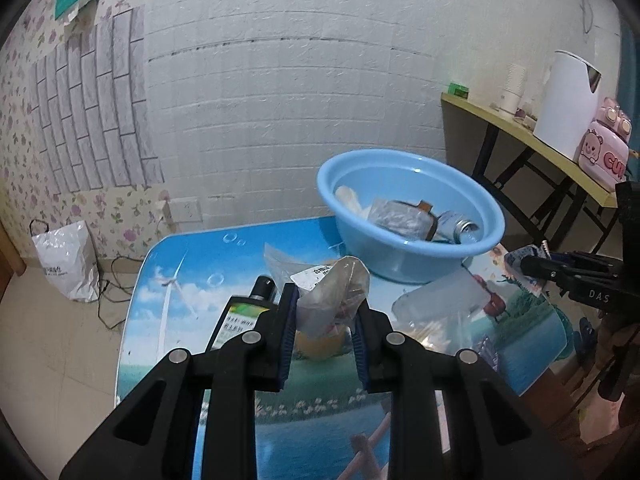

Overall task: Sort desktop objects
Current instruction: 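Carry both items over the basin and open both tools to drop them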

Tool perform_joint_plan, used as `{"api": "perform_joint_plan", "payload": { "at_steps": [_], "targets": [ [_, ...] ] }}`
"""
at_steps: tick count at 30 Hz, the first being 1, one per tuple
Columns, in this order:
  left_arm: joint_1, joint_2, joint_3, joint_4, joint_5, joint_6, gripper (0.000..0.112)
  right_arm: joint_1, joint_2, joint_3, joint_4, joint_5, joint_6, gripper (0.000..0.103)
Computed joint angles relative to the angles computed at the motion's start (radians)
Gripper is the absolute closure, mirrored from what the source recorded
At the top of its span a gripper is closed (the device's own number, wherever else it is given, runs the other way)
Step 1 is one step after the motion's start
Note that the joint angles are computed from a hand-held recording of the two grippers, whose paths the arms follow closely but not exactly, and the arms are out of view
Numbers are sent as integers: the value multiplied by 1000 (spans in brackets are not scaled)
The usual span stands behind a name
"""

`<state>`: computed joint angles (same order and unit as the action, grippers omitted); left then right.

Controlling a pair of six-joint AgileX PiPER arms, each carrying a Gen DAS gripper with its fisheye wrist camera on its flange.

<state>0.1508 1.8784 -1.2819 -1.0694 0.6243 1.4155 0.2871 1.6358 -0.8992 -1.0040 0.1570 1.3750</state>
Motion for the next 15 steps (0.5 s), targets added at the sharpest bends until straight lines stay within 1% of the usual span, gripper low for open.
{"api": "perform_joint_plan", "payload": {
  "at_steps": [6,8,13,15],
  "targets": [
    [-62,14,-48,-3,16,-5,89,-1,8,-42,14,-7,-42,74],
    [-85,24,-67,3,19,-13,89,-1,12,-61,39,-11,-80,74],
    [-137,70,-123,36,10,-53,89,-14,52,-124,202,-22,-274,74],
    [-148,88,-150,55,18,-75,89,-23,71,-149,310,-27,-392,74]
  ]
}}
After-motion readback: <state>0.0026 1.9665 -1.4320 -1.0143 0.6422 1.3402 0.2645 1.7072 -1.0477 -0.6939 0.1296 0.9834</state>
